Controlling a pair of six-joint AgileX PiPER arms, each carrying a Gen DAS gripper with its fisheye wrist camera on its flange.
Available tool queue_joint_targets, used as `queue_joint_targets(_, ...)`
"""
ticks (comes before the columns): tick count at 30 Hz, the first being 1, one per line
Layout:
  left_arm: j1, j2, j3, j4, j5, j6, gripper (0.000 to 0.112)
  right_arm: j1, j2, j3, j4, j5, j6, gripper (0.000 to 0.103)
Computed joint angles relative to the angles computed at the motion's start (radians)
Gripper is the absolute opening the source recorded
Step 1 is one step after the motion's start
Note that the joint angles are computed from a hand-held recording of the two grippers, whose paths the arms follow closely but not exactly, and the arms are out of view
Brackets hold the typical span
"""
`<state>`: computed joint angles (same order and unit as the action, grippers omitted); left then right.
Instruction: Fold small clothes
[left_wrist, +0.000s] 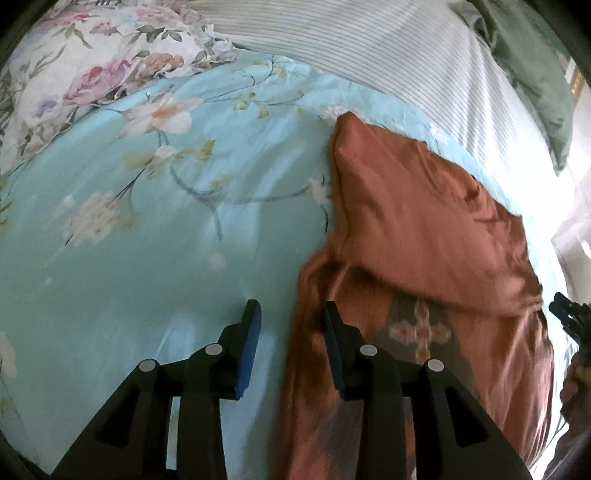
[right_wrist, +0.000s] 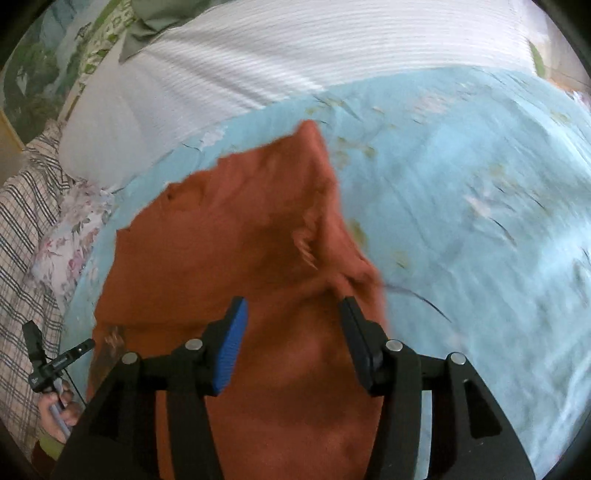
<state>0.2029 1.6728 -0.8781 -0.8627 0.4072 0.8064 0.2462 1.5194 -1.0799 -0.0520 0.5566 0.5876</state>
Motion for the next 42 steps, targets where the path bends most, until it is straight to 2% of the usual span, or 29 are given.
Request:
queue_joint_targets(3,0.067,-0.049,0.073,-0.071,0.085,0.147,0.041,-0.054,-0.122,0.141,0.078,-0.01,-0.053,0.054)
queue_joint_targets(5,0.113,-0.071,0.11,-0.116,0.152,0.233,0.046,-0.11,-0.199,0.238,0.242,-0.01,-0.208,0.054)
queue_joint_targets(8,0.204,-0.104,0.176,-0.175,0.292,0.371,0.052,-0.132,-0.311,0.374,0.474,-0.015,-0.416,0.054)
queue_joint_targets(10,0.283,-0.109,0.218,-0.195,0.412,0.456,0.052,-0.119,-0.397,0.452,0.608,0.01,-0.543,0.054)
queue_joint_targets(12,0.352,-0.124,0.274,-0.196,0.497,0.528,0.053,-0.099,-0.475,0.522,0.699,0.038,-0.62,0.054)
queue_joint_targets(16,0.499,-0.173,0.392,-0.167,0.614,0.666,0.053,0.057,-0.622,0.632,0.735,0.007,-0.586,0.054)
queue_joint_targets(19,0.605,-0.169,0.441,-0.096,0.716,0.717,0.051,0.207,-0.671,0.671,0.631,-0.054,-0.44,0.054)
queue_joint_targets(21,0.652,-0.198,0.482,-0.066,0.727,0.763,0.051,0.253,-0.658,0.678,0.599,-0.105,-0.394,0.053)
queue_joint_targets(25,0.682,-0.2,0.499,-0.039,0.742,0.765,0.05,0.195,-0.644,0.711,0.786,-0.135,-0.568,0.041)
queue_joint_targets(28,0.682,-0.216,0.5,-0.002,0.74,0.757,0.043,0.168,-0.674,0.75,0.873,-0.137,-0.645,0.033)
queue_joint_targets(30,0.677,-0.22,0.507,0.032,0.728,0.762,0.032,0.159,-0.693,0.774,0.886,-0.148,-0.646,0.023)
queue_joint_targets(31,0.651,-0.221,0.514,0.03,0.707,0.757,0.029,0.155,-0.687,0.779,0.884,-0.156,-0.637,0.015)
queue_joint_targets(32,0.621,-0.218,0.526,0.025,0.678,0.759,0.021,0.15,-0.684,0.783,0.888,-0.16,-0.632,0.011)
queue_joint_targets(34,0.562,-0.206,0.544,0.007,0.622,0.753,0.014,0.149,-0.688,0.782,0.881,-0.156,-0.629,0.01)
queue_joint_targets(36,0.56,-0.22,0.556,-0.005,0.616,0.776,0.008,0.171,-0.7,0.773,0.817,-0.152,-0.558,0.009)
queue_joint_targets(38,0.593,-0.253,0.564,0.005,0.633,0.803,0.005,0.147,-0.738,0.783,0.82,-0.122,-0.562,0.007)
queue_joint_targets(42,0.725,-0.273,0.55,0.029,0.743,0.864,0.005,0.101,-0.767,0.811,0.845,-0.086,-0.608,0.006)
